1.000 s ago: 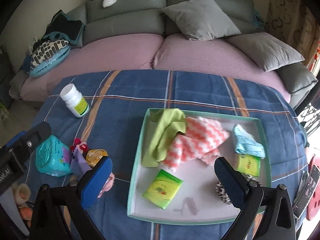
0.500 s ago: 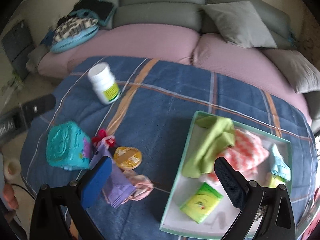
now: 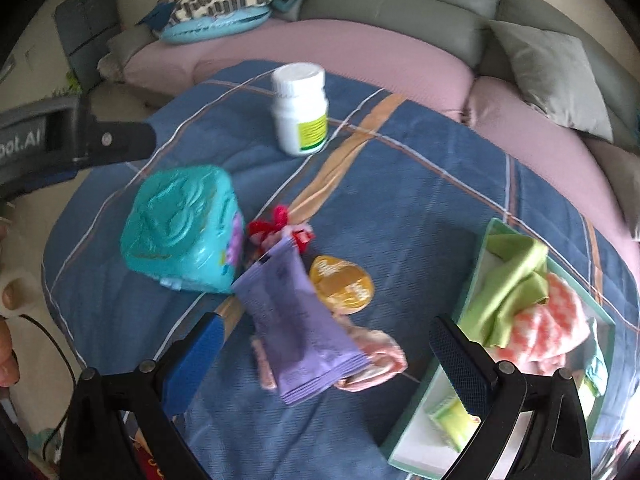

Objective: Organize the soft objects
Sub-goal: 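Grasp the purple snack packet with the right tool while the left tool approaches the red hair tie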

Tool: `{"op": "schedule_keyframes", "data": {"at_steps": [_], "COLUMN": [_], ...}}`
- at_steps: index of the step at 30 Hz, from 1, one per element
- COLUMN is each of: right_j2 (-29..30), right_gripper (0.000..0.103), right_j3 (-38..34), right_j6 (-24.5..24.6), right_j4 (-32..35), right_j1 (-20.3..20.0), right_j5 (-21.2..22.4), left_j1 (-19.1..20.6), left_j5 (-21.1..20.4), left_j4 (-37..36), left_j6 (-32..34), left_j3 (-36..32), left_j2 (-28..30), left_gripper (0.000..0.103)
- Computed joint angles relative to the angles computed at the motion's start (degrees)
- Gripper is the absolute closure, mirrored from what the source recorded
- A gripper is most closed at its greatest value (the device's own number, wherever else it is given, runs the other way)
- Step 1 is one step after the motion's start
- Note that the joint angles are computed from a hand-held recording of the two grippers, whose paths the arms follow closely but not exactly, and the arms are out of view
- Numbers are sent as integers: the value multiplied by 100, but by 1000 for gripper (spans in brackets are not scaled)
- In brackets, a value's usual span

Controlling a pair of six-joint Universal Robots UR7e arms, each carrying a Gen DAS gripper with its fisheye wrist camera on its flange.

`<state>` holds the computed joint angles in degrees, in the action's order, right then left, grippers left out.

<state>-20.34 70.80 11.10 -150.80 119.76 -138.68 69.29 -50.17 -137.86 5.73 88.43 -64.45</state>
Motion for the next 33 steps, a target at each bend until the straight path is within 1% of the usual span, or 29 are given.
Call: {"op": "schedule_keyframes", "data": {"at_steps": [2, 4, 6, 8, 11, 13, 15, 17, 18, 19, 21, 25, 30, 33], "right_j2": [80, 139, 236, 300, 376, 442, 488, 478, 483, 476, 445, 334, 88, -24], "right_gripper": [0, 0, 0, 2, 7, 10, 20, 23, 26, 28, 37, 44, 46, 46], "right_j3": [-75, -134, -233, -294, -374, -454, -510, -498, -522, -512, -460, -310, 27, 176], "right_j6": [-96, -195, -328, -406, -418, -365, -345, -320, -324, -333, -392, -383, -302, -264], "right_j4": [66, 111, 188, 253, 384, 533, 657, 719, 741, 733, 643, 421, -7, -238], "right_j1": [-7, -5, 12, 9, -16, -31, -42, -58, -73, -74, -82, -113, -163, -171], "right_j5": [77, 88, -1, -2, 54, -12, -108, -132, -143, -159, -167, 10, 374, 479], "left_j1": [4, 27, 71, 100, 127, 142, 158, 161, 157, 155, 153, 152, 116, 94], "left_j5": [167, 248, 250, 235, 237, 199, 134, 110, 118, 118, 83, -68, -204, -314], "left_j4": [-44, -46, 19, 69, 99, 135, 183, 191, 190, 193, 205, 228, 209, 202], "left_j6": [8, 3, -76, -159, -202, -220, -246, -252, -255, -254, -257, -254, -220, -208], "left_j3": [48, 52, 17, -8, -22, -37, -61, -65, -59, -57, -54, -48, -4, 30], "left_j2": [-5, -1, 5, 3, -1, 1, 6, 13, 12, 12, 7, -8, -39, -66], "left_gripper": [4, 4, 4, 4, 4, 4, 4, 4, 4, 4, 4, 4, 4, 4]}}
